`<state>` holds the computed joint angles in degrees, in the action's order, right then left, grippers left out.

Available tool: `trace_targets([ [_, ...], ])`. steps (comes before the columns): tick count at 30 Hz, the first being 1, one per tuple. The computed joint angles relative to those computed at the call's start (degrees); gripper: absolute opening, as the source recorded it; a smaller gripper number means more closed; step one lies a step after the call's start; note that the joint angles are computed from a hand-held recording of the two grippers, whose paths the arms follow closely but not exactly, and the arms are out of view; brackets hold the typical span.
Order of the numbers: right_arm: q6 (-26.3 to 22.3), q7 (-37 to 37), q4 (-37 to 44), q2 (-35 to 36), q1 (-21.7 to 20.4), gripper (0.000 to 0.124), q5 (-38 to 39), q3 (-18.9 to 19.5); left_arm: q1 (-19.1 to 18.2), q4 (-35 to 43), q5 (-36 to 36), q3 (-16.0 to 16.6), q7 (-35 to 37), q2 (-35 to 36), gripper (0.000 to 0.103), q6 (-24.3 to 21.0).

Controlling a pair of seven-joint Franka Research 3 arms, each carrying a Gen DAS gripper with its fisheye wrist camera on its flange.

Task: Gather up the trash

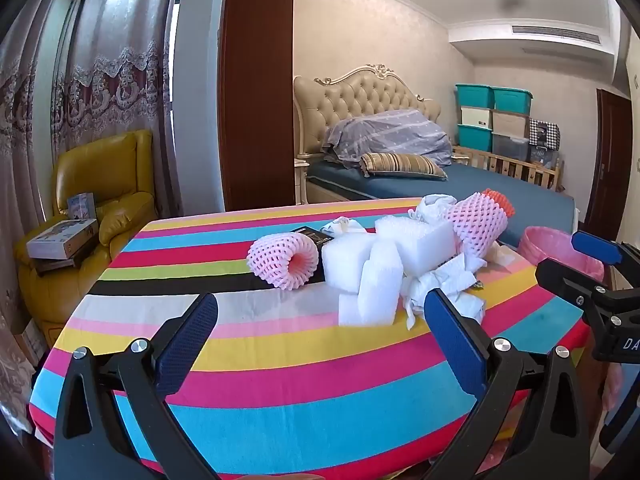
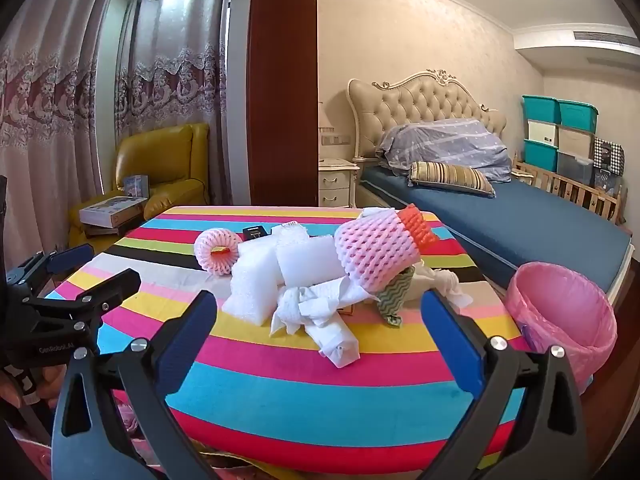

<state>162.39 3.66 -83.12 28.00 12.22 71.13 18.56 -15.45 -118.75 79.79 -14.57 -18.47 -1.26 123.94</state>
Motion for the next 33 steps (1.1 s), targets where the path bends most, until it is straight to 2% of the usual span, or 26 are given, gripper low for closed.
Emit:
trace_targets([
  [33, -0.4, 1.9, -0.3, 0.1, 0.1, 0.099, -1.5, 0.0, 0.0, -0.4, 0.2, 0.1, -0.7, 0.1, 0.097, 0.4],
])
